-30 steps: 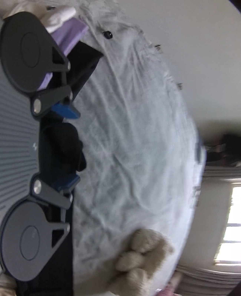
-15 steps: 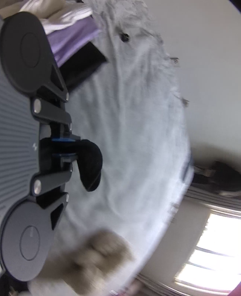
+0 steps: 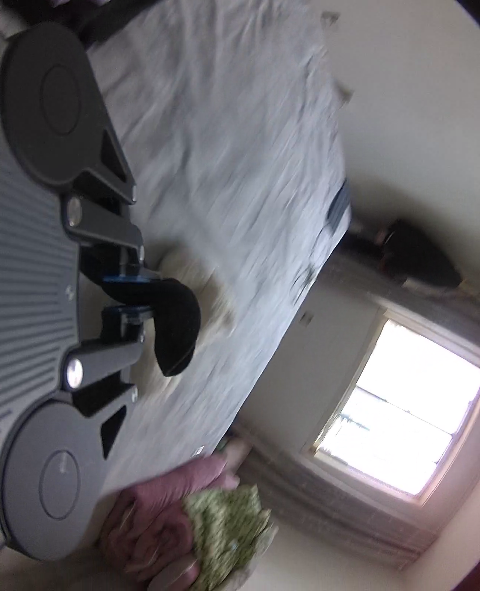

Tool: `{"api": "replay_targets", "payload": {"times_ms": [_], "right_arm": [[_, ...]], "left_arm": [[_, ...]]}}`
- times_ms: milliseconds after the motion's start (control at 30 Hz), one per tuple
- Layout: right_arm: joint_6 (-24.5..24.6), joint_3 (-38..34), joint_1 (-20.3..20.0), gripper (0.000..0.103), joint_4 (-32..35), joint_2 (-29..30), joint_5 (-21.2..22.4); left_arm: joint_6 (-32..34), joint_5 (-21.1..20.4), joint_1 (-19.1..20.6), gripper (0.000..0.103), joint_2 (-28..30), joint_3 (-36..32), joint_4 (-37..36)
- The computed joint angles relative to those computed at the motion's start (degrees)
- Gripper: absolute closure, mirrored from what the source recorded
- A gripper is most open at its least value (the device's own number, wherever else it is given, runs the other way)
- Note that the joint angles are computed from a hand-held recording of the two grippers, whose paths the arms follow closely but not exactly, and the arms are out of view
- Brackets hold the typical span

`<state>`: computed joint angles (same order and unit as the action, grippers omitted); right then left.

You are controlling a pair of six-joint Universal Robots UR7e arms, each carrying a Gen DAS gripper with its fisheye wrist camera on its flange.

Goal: Fold clothes

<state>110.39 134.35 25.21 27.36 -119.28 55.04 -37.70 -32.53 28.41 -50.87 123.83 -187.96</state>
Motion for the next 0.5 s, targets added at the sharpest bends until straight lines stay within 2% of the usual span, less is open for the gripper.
{"api": "replay_targets", "payload": {"times_ms": [200, 267, 300, 367, 433, 500], "right_arm": [[2.0, -1.1, -0.3, 0.051, 1.5, 1.8, -0.4], [3.0, -1.7, -0.5, 0.051, 1.9, 2.7, -0.5], [3.8, -2.0, -0.6, 0.051, 2.0, 3.1, -0.5], [5.2, -2.5, -0.5, 0.051, 1.9, 3.8, -0.4], [6.2, -2.8, -0.6, 0.051, 1.7, 4.2, -0.1], [7.0, -3.1, -0.7, 0.051, 1.8, 4.7, -0.1]], "left_arm": [[-0.3, -13.9, -1.7, 0.092, 11.2, -4.2, -11.4], [-2.1, -20.4, -0.9, 0.089, 14.6, -4.7, -13.8], [-2.4, -23.5, -0.4, 0.085, 16.1, -4.8, -15.1], [-2.1, -29.2, 0.7, 0.065, 18.3, -4.4, -17.5], [-0.6, -33.5, 1.5, 0.061, 19.0, -2.6, -19.1], [0.4, -34.3, 1.4, 0.058, 18.4, -0.1, -20.5]]}}
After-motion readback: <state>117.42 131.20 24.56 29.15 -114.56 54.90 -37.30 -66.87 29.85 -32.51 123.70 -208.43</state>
